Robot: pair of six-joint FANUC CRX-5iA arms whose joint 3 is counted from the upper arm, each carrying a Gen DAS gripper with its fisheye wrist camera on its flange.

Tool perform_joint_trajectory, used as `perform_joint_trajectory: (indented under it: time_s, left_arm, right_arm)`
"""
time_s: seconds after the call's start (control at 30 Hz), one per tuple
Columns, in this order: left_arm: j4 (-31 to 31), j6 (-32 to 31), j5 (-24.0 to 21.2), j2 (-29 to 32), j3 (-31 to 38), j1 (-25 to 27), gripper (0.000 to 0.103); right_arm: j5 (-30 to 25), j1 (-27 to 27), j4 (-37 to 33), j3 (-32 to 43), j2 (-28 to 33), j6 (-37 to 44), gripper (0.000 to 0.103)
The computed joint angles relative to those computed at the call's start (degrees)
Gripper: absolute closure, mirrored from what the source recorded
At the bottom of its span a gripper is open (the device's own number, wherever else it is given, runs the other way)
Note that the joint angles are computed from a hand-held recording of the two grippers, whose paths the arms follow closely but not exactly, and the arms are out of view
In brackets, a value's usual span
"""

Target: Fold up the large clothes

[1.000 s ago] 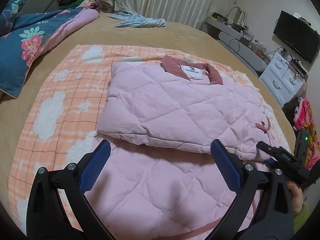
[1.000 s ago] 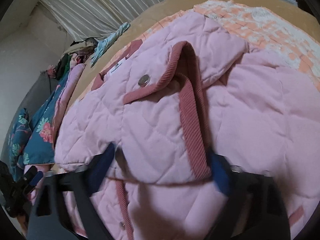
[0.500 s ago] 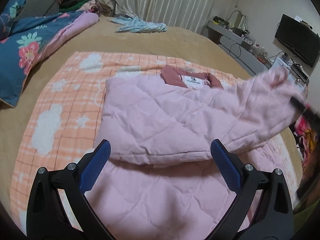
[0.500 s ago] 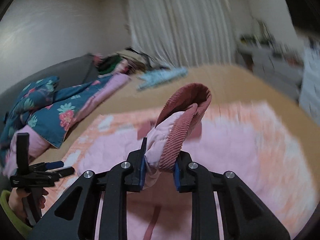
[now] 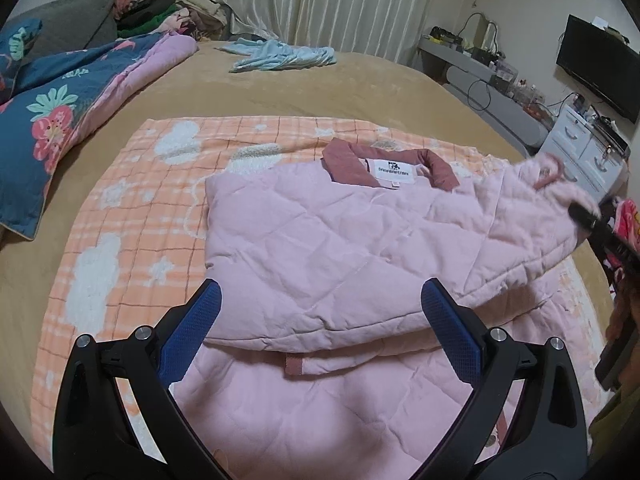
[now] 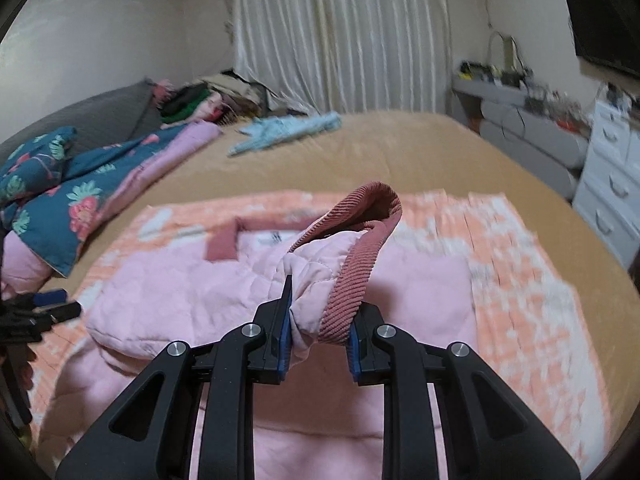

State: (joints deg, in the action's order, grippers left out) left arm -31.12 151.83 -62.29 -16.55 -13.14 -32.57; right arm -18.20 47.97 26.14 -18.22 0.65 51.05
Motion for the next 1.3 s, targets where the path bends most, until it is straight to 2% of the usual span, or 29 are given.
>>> perform_joint_trajectory:
  time_s: [0.23, 0.37, 0.53, 0.63, 0.7, 0.77, 0.9, 1.03, 1.1, 1.3]
  left_arm:
    - [0.5, -0.6, 0.2, 1.6, 0.1, 0.5, 0.010]
    - [1.2, -1.3, 0.7, 2.8, 0.4, 1.1, 0.010]
    - [2.6, -1.8, 2.2, 4.3, 0.6, 2.1, 0.009]
    - [4.0, -2.5, 3.7, 5.3, 0.7, 2.9, 0.009]
    - [5.0, -3.6, 4.5, 6.0, 0.8, 3.4, 0.009]
    - [5.5, -4.5, 4.8, 6.8, 1.1, 3.7, 0.009]
    - [7.8, -6.9, 4.5, 9.4, 1.1, 5.3, 0.010]
    - [10.2, -8.5, 6.2, 10.0, -0.7, 7.3, 0.008]
    - [10.8, -8.4, 7.0, 9.7, -1.7, 8.1, 0.008]
    - [10.8, -8.5, 7.5, 9.8, -2.3, 8.5, 0.008]
  right_arm:
    - [-1.9, -0.1, -3.0, -0.7, 1.9, -0.4, 0.082]
    - [-2.9, -0.2, -2.8, -1.2, 2.5, -1.5, 0.078]
    - [-5.2, -0.2, -3.6, -0.8, 3.0, -1.7, 0.063]
    - [-6.0, -0.5, -3.8, -0.9, 3.0, -2.4, 0.050]
    - [-6.2, -0.5, -1.2, -1.9, 2.5, -5.6, 0.037]
    - [-5.9, -0.4, 4.1, -3.6, 1.9, -10.7, 0.034]
    - [-5.3, 0.3, 8.0, -4.3, 1.3, -12.6, 0.034]
    - [-5.8, 2.2, 7.6, -2.7, 2.0, -8.4, 0.027]
    - [-7.4, 3.5, 5.3, -0.5, 3.1, -4.0, 0.021]
    - [-14.4, 6.0, 0.0, 7.1, 9.0, 4.3, 0.019]
